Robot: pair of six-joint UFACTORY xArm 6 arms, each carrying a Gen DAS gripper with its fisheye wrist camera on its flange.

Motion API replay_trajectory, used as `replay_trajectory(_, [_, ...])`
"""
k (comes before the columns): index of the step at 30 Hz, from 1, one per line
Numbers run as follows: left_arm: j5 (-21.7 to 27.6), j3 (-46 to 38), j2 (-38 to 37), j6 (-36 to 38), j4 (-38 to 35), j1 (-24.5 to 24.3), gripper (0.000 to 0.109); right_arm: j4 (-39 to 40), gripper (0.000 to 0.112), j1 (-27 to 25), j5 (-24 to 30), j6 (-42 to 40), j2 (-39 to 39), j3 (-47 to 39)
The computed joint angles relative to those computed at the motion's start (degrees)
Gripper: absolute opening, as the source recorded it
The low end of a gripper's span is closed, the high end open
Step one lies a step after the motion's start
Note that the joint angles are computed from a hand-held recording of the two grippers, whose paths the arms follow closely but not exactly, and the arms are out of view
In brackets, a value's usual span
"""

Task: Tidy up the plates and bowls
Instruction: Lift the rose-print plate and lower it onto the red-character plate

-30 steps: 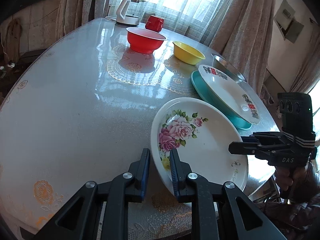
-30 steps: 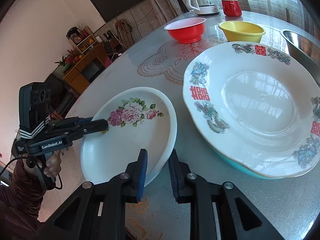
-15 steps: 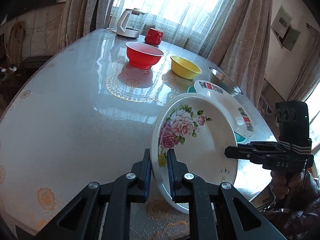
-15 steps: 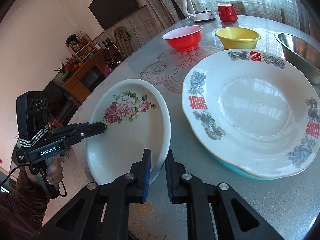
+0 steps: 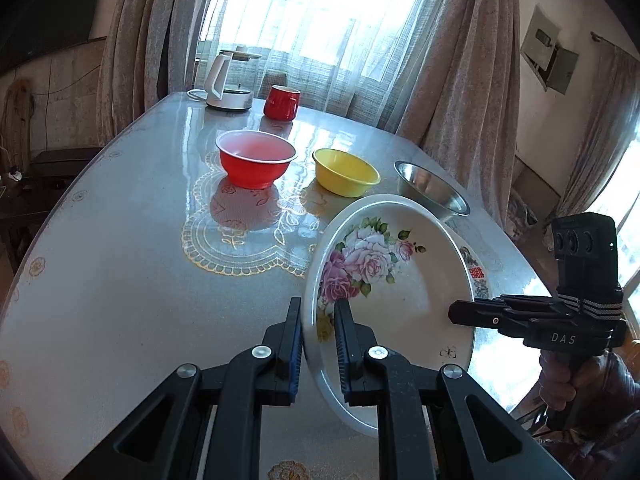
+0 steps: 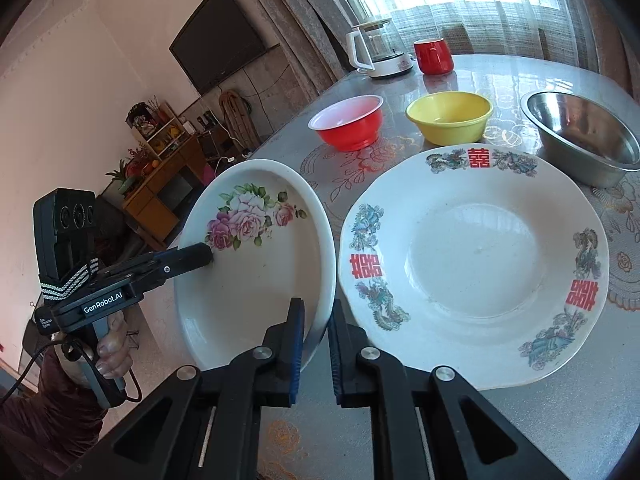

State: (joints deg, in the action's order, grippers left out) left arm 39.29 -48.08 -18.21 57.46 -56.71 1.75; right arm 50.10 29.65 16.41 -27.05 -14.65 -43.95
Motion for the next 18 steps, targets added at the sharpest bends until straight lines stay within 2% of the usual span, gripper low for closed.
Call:
replay_trajectory(10, [-1.9,-11.8,9.8,0.1,2.2,-8.9,0.015,-3.8,0.012,-6.2,-2.0,5.4,-4.0,2.3])
replay_trajectory(18, [-2.1,-19.0,18.7,-3.6,6.7,-14.0,0.015,-9.7,0.012,-12.3,-1.4,12.2,-2.7,2.6])
